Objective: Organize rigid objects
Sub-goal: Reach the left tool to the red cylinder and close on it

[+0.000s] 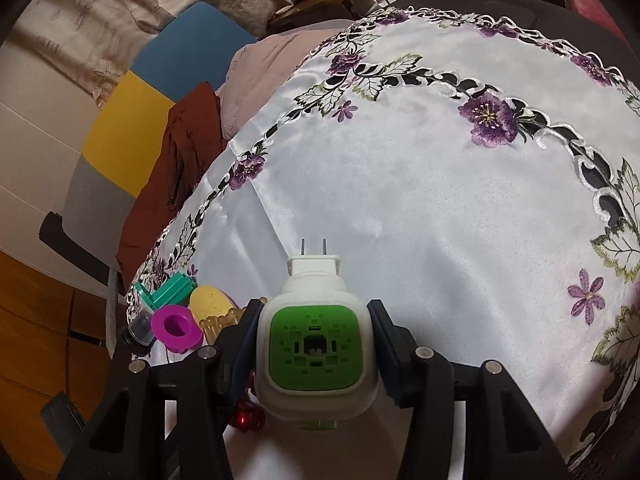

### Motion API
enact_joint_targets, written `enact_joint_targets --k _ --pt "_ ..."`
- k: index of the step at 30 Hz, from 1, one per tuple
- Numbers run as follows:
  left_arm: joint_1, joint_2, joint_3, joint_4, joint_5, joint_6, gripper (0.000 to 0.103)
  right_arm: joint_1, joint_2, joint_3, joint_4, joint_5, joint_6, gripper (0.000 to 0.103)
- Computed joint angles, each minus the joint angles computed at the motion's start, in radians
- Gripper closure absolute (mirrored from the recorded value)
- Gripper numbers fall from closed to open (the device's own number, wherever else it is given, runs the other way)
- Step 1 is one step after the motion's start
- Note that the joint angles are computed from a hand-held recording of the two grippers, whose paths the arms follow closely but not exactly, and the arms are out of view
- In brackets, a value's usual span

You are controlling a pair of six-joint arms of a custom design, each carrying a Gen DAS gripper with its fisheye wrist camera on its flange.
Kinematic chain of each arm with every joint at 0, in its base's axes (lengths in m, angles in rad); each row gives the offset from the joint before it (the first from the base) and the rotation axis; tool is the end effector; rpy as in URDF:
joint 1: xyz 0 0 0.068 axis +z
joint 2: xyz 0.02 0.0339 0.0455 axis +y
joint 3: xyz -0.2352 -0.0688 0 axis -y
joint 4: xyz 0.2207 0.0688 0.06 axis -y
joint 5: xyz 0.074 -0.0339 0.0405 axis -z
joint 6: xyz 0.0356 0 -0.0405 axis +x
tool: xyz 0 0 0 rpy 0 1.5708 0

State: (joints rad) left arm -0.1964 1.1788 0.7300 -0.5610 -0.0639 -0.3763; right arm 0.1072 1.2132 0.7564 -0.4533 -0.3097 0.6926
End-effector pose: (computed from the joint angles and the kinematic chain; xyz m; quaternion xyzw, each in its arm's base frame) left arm 0.2096 -0.0394 0.1964 -0.0951 0.9558 -0.0487 0.2741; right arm 0.2260 0.0352 0.2051 0.2218 0.9093 0.2592 0.2384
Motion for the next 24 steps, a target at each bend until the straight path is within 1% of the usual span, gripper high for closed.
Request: enact_joint_targets --k 3,5,7,10,11,12,13,14,15,18,21,24 --pt "0.057 -0.067 -0.038 -0.022 0.010 0.050 0.006 0.001 0.000 -0.003 0.006 -0.010 0.003 0.050" --pt "0.091 -0.097 -0.054 -0.032 0.018 0.065 0.007 0.005 -0.007 -0.006 0.011 -0.015 0.003 0.050" --pt "0.111 -0.092 -0.056 -0.016 0.040 0.081 0.007 0.013 -0.019 -0.007 0.012 -0.007 0.001 0.050" --pt "0.075 -0.061 -0.049 0.025 0.019 0.081 0.009 0.008 -0.053 -0.017 0.024 0.004 0.003 0.050" --pt "0.053 -0.050 -0.049 0.044 0.002 0.088 0.012 0.002 -0.060 -0.017 0.027 0.007 0.002 0.050" --pt "0.034 -0.030 -0.048 0.060 -0.008 0.104 0.018 0.000 -0.065 -0.018 0.028 0.011 0.001 0.050" --pt "0.019 -0.008 -0.043 0.070 -0.019 0.115 0.021 0.001 -0.066 -0.016 0.027 0.017 -0.001 0.050" --pt "-0.004 -0.015 -0.062 0.100 -0.062 0.129 0.023 0.002 -0.062 -0.014 0.026 0.016 -0.002 0.050" --pt "-0.011 -0.024 -0.079 0.124 -0.076 0.143 0.030 0.002 -0.059 -0.014 0.026 0.013 -0.003 0.050" --pt "-0.006 -0.064 -0.142 0.198 -0.094 0.204 0.040 0.008 -0.051 -0.009 0.023 0.016 -0.008 0.050" --pt "0.041 -0.087 -0.161 0.206 -0.048 0.225 0.040 0.012 -0.060 -0.008 0.023 0.029 -0.016 0.050" --pt "0.021 -0.087 -0.162 0.206 -0.075 0.258 0.039 0.018 -0.070 -0.007 0.024 0.036 -0.022 0.050"
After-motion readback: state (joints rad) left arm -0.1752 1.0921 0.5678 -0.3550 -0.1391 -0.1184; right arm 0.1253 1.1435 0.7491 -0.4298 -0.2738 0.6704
